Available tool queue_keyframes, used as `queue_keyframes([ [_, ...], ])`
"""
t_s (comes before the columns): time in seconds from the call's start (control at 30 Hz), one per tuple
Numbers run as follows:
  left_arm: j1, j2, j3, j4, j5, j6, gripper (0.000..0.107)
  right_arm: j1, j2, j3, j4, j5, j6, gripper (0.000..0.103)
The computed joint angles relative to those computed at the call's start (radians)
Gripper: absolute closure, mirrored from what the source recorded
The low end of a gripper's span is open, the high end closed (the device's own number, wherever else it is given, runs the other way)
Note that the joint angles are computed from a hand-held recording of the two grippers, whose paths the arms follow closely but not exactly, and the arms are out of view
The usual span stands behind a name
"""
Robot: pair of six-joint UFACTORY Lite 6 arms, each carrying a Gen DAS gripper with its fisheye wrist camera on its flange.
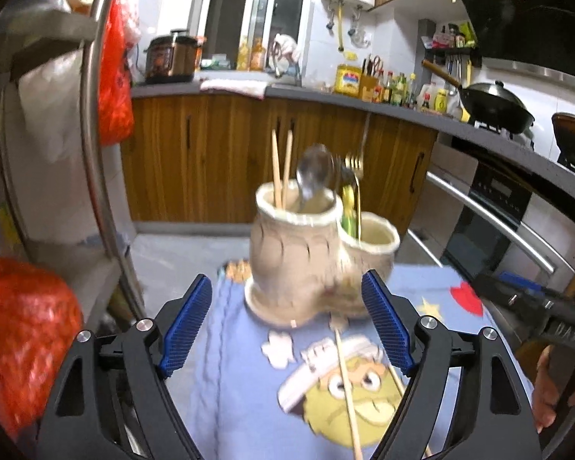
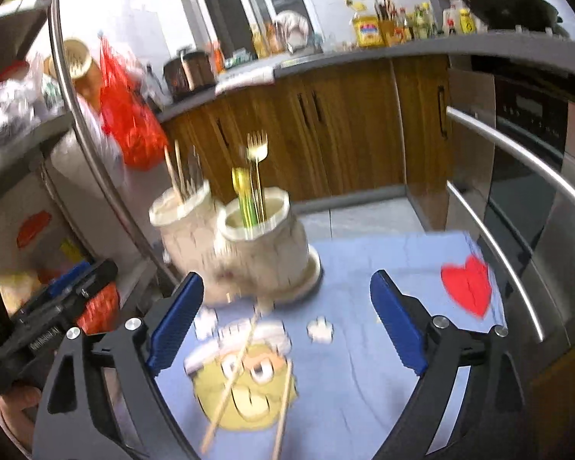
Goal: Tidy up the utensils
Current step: 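Open both tools and move them back over the last two chopsticks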
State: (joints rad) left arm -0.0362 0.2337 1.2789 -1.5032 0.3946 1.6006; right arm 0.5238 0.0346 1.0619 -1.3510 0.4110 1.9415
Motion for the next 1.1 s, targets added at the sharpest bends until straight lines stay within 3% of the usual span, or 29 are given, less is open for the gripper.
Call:
queue_keyframes([
  [0.17,-0.03,-0.033,-0.123,-0.124,-0.052,0.167,0.02,0.055,0.02,-0.092,-0.059,0.03,0.075,0.015],
  [0.37,-0.053,0.026,-0.163,-0.279,-0.092,0.373,0.02,0.039,0.034,-0.161,-0.167,-0.013,0.165,0.017],
  [0.47,-0.052,0.066,-0.149,-0.23,-0.088,0.368,0.02,0.016,0.068,-0.158,-0.153,-0.085,0.127,0.03],
  [0.63,-0.049,0.126,-0.094,0.0,-0.052,0.167,0.022,-0.01,0.136,-0.124,0.03,-0.188,-0.094,0.066],
  [0.73,-0.053,0.131,-0.088,0.064,-0.023,0.113,0.028,-0.016,0.142,-0.122,0.131,-0.245,-0.201,0.076],
  [0.83,-0.059,0.14,-0.081,0.138,0.009,0.052,0.044,-0.003,0.156,-0.109,0.275,-0.251,-0.354,0.081],
  [1.0,-0.069,0.146,-0.075,0.199,0.049,0.0,0.052,0.03,0.189,-0.075,0.49,-0.233,-0.582,0.083],
  [1.1,-0.077,0.147,-0.077,0.218,0.061,-0.01,0.057,0.052,0.229,-0.041,0.476,-0.189,-0.583,0.084],
])
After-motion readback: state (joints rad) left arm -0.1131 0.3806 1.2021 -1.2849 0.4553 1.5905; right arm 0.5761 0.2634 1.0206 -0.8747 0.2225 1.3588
